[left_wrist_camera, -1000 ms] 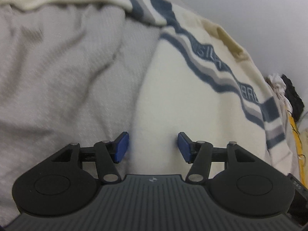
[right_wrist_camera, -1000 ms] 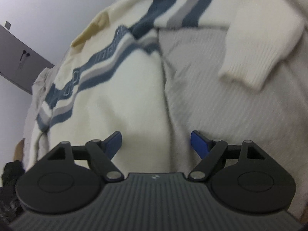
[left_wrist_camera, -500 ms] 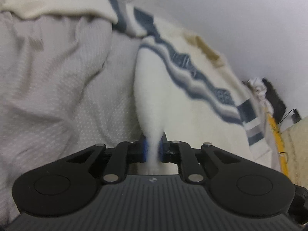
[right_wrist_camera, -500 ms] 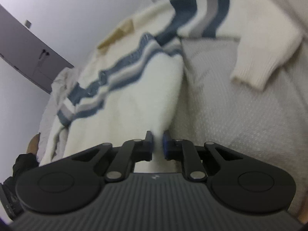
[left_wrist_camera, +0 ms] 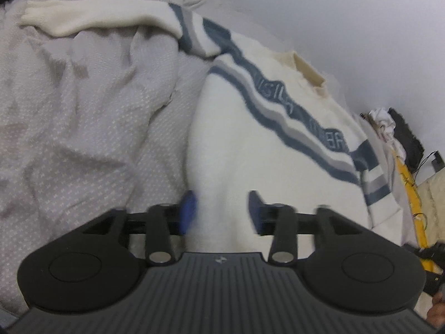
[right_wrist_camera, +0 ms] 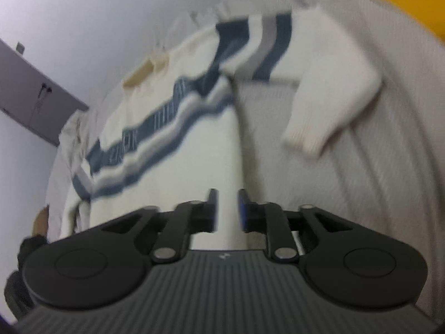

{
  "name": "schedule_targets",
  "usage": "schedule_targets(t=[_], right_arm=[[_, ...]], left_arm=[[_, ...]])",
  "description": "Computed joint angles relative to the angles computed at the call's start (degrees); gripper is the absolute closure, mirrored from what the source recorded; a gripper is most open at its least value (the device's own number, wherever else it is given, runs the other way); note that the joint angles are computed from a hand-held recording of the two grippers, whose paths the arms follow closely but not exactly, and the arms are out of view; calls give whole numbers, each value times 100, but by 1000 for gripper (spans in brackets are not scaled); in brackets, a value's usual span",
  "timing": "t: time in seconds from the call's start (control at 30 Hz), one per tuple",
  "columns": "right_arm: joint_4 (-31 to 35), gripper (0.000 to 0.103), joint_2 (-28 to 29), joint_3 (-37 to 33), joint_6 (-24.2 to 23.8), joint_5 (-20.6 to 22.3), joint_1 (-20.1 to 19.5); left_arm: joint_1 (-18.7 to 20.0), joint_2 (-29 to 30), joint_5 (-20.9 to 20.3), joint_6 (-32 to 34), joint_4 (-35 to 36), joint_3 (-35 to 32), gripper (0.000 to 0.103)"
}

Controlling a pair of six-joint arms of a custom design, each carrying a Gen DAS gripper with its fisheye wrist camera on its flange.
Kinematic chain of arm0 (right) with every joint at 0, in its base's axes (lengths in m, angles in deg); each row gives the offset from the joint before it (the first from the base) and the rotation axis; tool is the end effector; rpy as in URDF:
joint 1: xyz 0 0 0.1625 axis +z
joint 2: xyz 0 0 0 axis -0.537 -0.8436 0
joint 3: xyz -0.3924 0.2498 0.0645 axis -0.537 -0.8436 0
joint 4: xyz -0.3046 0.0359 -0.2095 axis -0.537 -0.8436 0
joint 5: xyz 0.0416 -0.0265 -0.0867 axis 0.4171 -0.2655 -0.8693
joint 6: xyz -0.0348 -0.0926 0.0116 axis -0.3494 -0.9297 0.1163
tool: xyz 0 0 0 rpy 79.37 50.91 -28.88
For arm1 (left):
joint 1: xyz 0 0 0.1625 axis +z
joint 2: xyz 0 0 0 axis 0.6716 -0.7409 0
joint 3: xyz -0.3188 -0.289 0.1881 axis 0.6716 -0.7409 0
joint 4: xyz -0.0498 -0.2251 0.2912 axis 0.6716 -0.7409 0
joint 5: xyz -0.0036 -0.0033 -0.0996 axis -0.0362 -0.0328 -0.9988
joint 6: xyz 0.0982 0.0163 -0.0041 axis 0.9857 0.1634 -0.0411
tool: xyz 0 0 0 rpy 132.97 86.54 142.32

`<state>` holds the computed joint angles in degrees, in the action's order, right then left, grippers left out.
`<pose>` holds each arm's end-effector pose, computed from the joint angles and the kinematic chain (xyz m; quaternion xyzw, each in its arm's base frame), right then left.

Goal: Fold large clothes

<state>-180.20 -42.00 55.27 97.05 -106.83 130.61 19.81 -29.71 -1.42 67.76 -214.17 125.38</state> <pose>0.1745 -0.6358 0.2694 -0.1712 -0.8735 0.4297 0.1515 -0.1563 -0.6883 0.3023 0.0067 0.9300 -0.3410 0.1372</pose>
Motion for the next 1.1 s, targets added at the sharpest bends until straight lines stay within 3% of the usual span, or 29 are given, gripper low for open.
schedule_targets(t=[0.07,0.2,0.27,0.37,0.43,0.5,0.6,0.67,0.77,0.87,0.97,1.03,1.1], right_arm=[[-145,39,-151,-15,-106,50,-88],[-312,39,-270,-117,-195,-136,-284],[-48,39,-359,-167,-220,27,-456],[1004,40,-399,-516,-923,419,-696],[1230,41,-222,-779,-1580,31,-676],[980,41,52,-996,-2247,-600,-600],[1069,41,87,-1074,-2403,-468,-715],[1246,41,88,-1117,-2939,-263,-766],[1521,41,161,-1216,-3869,-427,-718],[1506,31,172,-1238,-4559,-691,-695],[860,28,243,-1199,-4971,-1076,-680],[740,22,110,-1053,-5024,-650,-781],[1193,21,-33,-1000,-4987,-362,-852]], left_arm=[[-27,14,-78,105,-223,50,51],[-125,73,-141,681,-715,167,51],[-150,126,-224,961,-920,193,50],[-198,214,-186,1211,-1245,252,50],[-226,261,-230,1451,-1649,330,50],[-255,282,-283,1679,-1985,391,48],[-294,354,-286,1975,-2336,414,46],[-289,420,-251,2039,-2250,338,46],[-207,444,-406,1853,-1849,202,46],[-158,476,-466,1770,-1645,124,46],[-135,499,-506,1766,-1614,88,46],[-133,507,-501,1767,-1600,74,46],[-129,509,-503,1754,-1560,65,46]])
